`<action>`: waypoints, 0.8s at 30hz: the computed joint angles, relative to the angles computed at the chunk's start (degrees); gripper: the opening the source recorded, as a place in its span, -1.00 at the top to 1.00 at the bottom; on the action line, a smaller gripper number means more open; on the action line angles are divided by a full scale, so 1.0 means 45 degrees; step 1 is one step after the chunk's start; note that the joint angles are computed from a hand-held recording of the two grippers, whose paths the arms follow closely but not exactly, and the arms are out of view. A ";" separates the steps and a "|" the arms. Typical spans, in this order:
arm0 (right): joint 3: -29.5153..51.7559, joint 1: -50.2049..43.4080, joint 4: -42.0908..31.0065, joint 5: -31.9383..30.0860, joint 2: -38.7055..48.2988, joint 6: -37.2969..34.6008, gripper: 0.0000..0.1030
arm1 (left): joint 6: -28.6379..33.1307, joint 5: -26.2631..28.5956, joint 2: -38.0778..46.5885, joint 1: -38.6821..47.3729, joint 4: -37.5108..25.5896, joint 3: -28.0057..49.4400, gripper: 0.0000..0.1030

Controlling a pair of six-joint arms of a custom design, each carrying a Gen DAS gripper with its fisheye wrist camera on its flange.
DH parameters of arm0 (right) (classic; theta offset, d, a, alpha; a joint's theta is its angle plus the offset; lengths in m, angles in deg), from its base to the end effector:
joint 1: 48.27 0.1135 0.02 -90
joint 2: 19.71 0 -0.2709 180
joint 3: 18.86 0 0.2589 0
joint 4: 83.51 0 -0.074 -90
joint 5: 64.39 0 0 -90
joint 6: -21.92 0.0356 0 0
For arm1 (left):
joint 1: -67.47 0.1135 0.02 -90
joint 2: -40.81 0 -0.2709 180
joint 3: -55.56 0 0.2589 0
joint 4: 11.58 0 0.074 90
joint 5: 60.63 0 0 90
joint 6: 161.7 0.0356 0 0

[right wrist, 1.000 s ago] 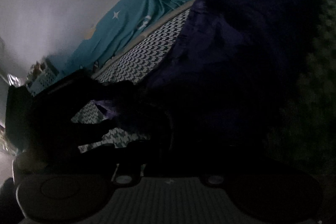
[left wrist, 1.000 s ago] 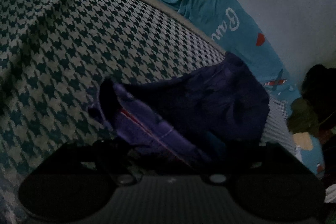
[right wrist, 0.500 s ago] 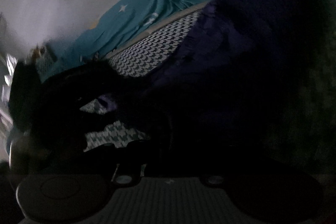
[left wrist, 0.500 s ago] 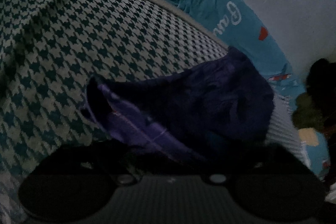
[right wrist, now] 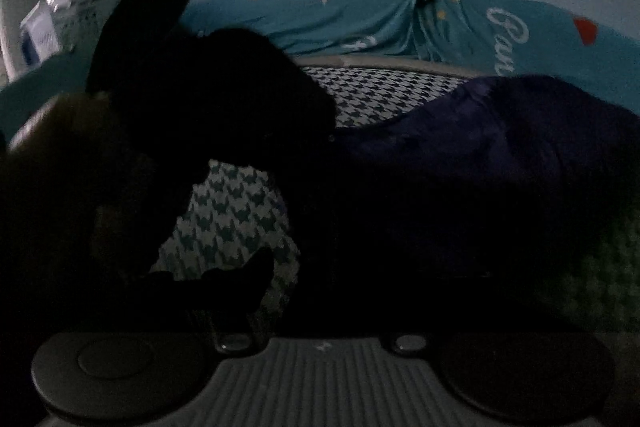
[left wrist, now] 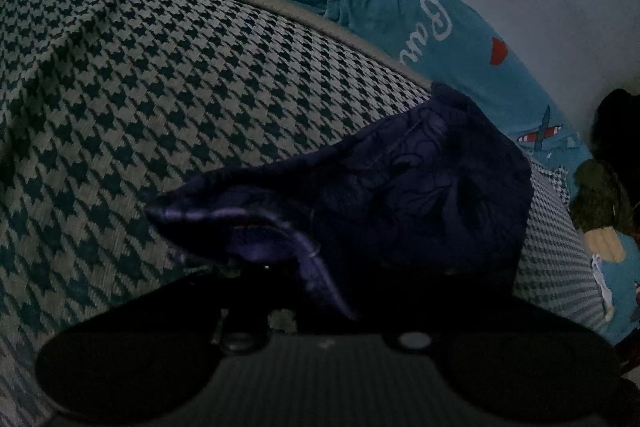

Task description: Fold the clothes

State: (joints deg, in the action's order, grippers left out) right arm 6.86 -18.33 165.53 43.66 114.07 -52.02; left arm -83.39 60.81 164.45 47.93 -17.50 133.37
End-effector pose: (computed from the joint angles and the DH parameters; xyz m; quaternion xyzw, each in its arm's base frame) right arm 0.1883 0.0957 -0.0050 -0.0407 0.8931 0.0357 0.4466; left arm 0.3850 -0.1563 0.0714 0.1508 0.9013 -0.3314 0.2348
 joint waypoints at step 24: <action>0.0192 0.0179 -0.1528 -0.0068 -0.1964 -0.0197 0.72 | 0.0179 -0.0840 -0.1294 -0.0023 0.1310 -0.0848 0.75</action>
State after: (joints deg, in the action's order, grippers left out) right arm 7.72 -17.52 158.66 43.35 105.23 -52.90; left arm -82.58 57.03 158.63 47.83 -11.61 129.55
